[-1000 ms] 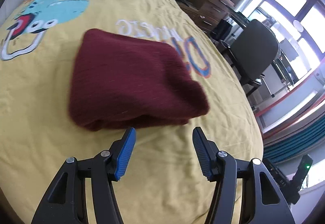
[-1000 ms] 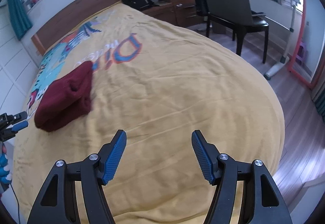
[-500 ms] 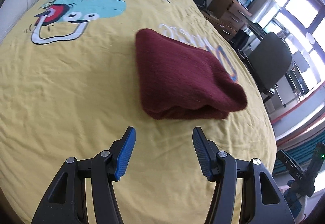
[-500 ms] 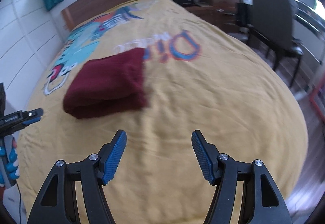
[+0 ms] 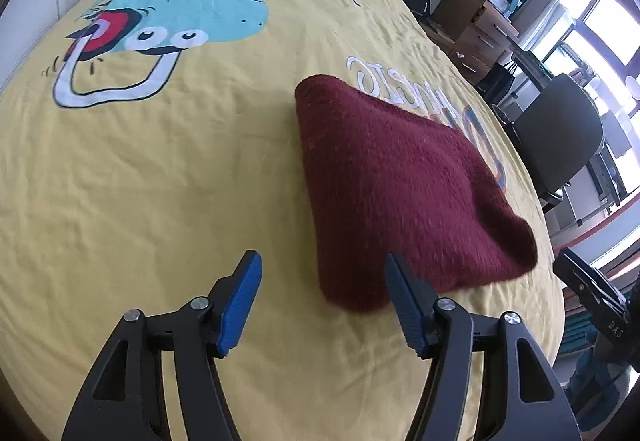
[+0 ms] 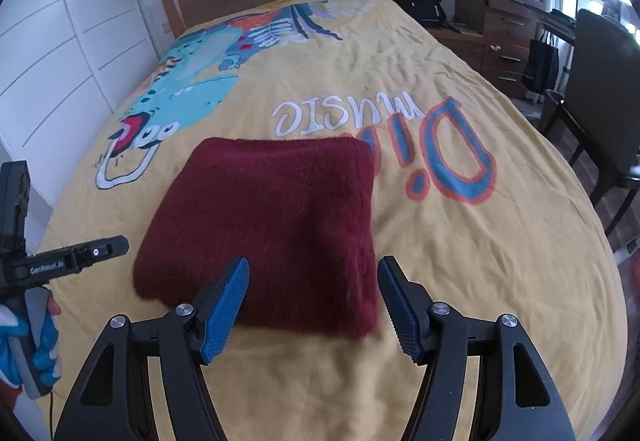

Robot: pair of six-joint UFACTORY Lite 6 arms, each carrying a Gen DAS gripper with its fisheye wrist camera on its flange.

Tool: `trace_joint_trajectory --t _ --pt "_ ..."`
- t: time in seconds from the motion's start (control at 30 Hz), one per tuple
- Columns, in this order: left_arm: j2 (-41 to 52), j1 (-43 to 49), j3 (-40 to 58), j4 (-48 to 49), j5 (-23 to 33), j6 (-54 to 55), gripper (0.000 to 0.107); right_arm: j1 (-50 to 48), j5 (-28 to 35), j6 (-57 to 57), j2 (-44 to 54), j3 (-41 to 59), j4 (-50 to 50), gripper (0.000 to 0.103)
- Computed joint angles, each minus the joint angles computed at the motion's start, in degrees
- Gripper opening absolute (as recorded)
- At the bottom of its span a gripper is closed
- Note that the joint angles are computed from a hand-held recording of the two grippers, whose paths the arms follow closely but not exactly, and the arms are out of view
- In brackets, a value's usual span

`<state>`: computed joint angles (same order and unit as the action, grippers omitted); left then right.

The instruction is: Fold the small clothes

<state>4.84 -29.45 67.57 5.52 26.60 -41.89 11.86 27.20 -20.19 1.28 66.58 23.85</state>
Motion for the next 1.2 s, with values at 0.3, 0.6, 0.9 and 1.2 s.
trace_joint_trajectory --t 0.3,0.6,0.9,1.2 --pt "16.54 4.01 15.61 -7.76 1.89 10.77 0.075 -1.05 5.32 -0.12 21.43 18.71 -1.49 0.08" --pt "27.75 6.37 28.13 -15.19 6.22 18.28 0.085 -2.71 13.09 -3.43 34.98 30.3 0.94 0.081" --pt "33.54 7.19 31.96 -21.16 9.21 24.59 0.093 -4.77 18.8 -7.63 44.34 38.56 4.98 0.081" --pt "34.57 7.45 31.73 -22.54 10.75 26.84 0.094 -5.47 23.13 -10.23 50.41 44.43 8.45 0.061"
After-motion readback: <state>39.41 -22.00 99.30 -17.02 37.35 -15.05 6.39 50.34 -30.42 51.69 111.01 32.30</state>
